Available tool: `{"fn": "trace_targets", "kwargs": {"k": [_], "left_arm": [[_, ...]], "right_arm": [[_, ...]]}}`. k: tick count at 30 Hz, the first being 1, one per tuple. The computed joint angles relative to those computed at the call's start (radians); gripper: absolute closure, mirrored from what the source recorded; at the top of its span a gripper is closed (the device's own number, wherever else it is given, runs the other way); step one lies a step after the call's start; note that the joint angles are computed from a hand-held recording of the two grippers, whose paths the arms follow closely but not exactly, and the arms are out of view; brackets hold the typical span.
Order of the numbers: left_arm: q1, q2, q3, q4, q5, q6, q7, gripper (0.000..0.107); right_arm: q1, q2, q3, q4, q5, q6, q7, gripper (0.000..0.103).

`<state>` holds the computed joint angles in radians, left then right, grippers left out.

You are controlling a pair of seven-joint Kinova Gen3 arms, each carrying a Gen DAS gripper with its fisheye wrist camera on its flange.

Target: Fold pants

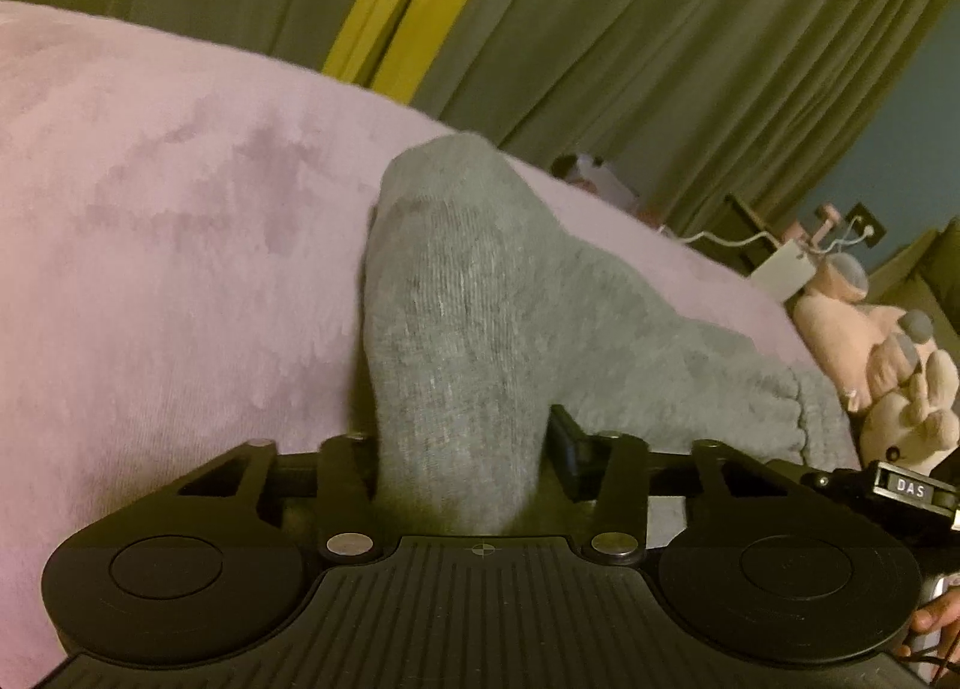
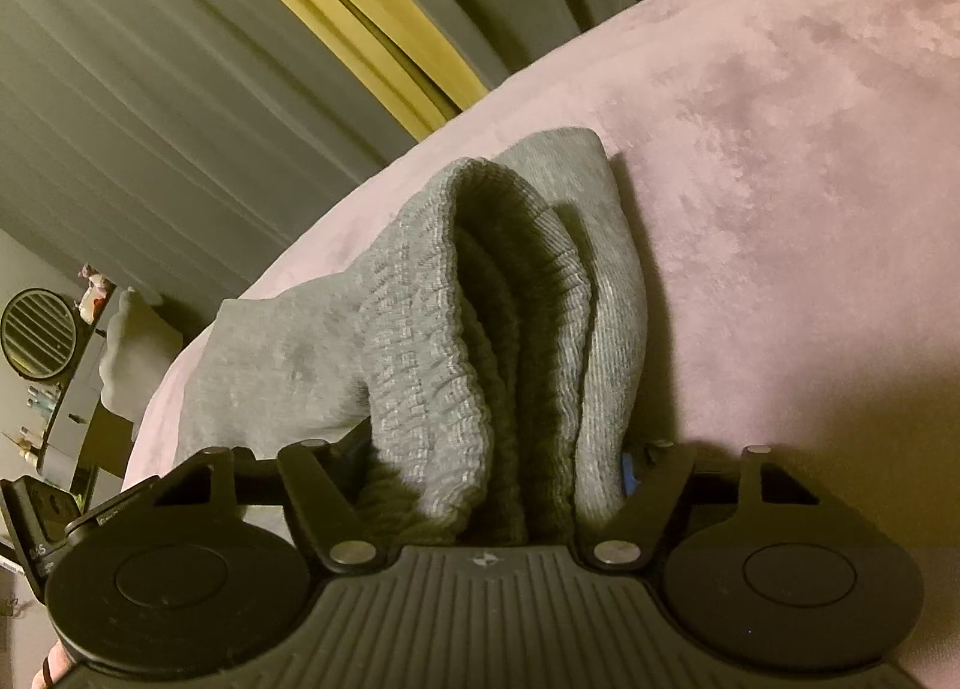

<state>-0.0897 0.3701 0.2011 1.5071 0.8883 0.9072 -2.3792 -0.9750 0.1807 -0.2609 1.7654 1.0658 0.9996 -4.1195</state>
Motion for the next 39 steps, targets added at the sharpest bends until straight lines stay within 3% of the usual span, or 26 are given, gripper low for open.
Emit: {"fn": "trace_targets", "kwargs": {"k": [5,13,15,20,22,24,27,30,32,34,36,39], "left_arm": [[-0.014,-0.018,0.005,0.030,0.058,-0.020,-0.030,0.073],[0.000,-0.040,-0.001,0.034,0.148,-0.052,-0.093,0.077],[0.025,-0.044,-0.030,0.031,0.192,-0.053,-0.122,0.077],[0.003,-0.054,0.044,0.018,0.194,-0.136,-0.149,0.077],[0.077,-0.056,-0.019,0.001,0.158,-0.173,-0.074,0.062],[0.170,-0.066,-0.107,0.006,0.083,-0.244,0.008,0.037],[0.284,-0.095,-0.236,0.012,-0.036,-0.276,0.114,0.028],[0.255,-0.123,-0.243,0.024,-0.052,-0.212,0.136,0.025],[0.163,-0.141,-0.177,0.053,0.016,-0.164,0.099,0.024],[0.070,-0.158,-0.101,0.091,0.097,-0.137,0.043,0.024],[-0.004,-0.174,-0.032,0.130,0.156,-0.120,-0.026,0.024],[0.024,-0.198,-0.034,0.167,0.122,-0.137,-0.083,0.023]], "right_arm": [[-0.024,0.008,-0.005,-0.047,0.008,0.067,0.021,0.040],[-0.034,0.010,0.004,-0.113,0.045,0.127,0.106,0.046],[-0.026,0.016,0.009,-0.144,0.041,0.141,0.155,0.047],[-0.016,0.011,0.023,-0.173,0.068,0.165,0.212,0.047],[0.001,0.006,0.020,-0.185,0.059,0.176,0.259,0.041],[0.042,0.024,-0.006,-0.242,-0.010,0.232,0.332,0.017],[-0.035,0.062,0.070,-0.323,-0.083,0.354,0.423,0.013],[-0.086,0.100,0.065,-0.355,-0.058,0.411,0.467,0.013],[-0.103,0.121,0.035,-0.350,-0.013,0.414,0.443,0.020],[-0.165,0.167,0.066,-0.392,0.025,0.458,0.450,0.029],[-0.220,0.220,0.098,-0.449,0.038,0.540,0.475,0.052],[-0.255,0.223,0.130,-0.460,0.035,0.600,0.437,0.068]]}}
